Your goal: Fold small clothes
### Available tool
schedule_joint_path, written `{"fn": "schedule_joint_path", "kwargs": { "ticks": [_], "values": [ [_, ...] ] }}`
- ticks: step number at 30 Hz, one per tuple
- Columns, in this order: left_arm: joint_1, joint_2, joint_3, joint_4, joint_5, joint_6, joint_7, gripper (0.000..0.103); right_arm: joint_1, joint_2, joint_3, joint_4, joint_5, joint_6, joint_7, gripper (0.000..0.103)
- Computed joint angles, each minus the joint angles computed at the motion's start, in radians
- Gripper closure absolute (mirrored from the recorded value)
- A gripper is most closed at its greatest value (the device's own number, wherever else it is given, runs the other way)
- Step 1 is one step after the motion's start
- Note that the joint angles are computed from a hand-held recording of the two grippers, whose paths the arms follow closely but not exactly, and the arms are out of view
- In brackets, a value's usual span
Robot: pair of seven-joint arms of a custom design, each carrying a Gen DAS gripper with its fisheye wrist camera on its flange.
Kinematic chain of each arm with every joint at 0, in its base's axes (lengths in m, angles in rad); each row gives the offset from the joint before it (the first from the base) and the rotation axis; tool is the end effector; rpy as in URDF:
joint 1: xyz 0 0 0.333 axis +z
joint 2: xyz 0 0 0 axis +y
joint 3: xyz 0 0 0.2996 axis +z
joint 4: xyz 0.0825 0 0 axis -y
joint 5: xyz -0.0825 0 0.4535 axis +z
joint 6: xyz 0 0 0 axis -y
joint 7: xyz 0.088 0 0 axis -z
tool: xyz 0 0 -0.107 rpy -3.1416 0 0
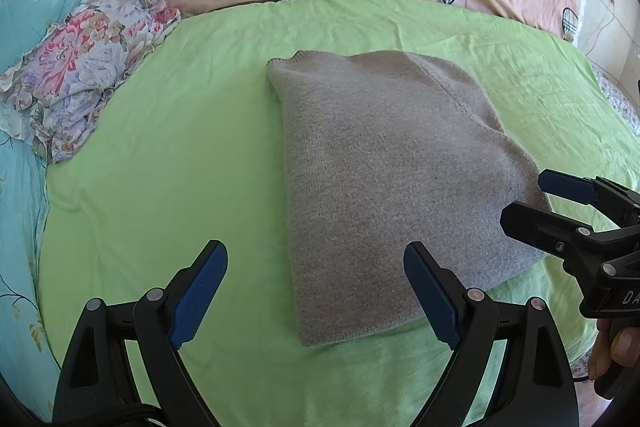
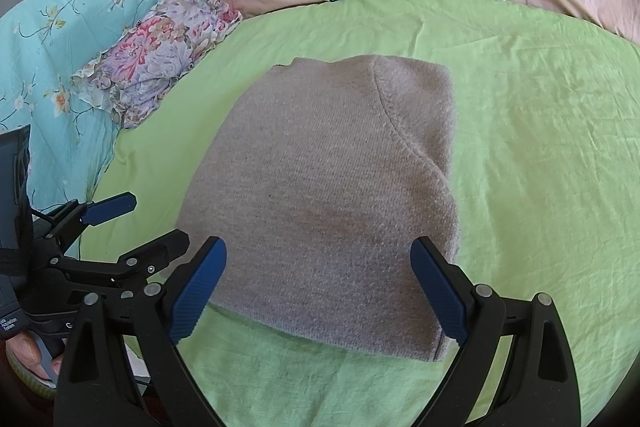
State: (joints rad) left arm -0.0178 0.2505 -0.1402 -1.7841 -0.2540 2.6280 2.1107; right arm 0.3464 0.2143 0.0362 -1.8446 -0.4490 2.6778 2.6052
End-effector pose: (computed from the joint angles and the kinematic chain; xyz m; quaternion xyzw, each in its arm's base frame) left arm 0.7218 -0.1021 0.4350 -0.4855 0.8178 -0.2515 0.1798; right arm 0.6596 0.2784 0.4298 -0.5535 0.7629 -0.1745 0.2849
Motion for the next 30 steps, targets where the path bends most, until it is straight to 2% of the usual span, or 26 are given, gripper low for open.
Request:
{"fn": "schedule_joint_path", "kwargs": {
  "ticks": [23, 30],
  "values": [
    [0.007, 0.020, -0.006, 0.031, -0.020, 0.007, 0.025, 0.013, -0.001, -0.004, -0.003, 0.001, -0.007, 0.001, 0.005, 0.009],
    [0.004, 0.048, 0.003, 0.073, -0.005, 0.008, -0.010, 0.013, -0.007, -0.004, -0.011, 0.007, -0.025, 0.000, 0.013, 0.009]
  ]
}}
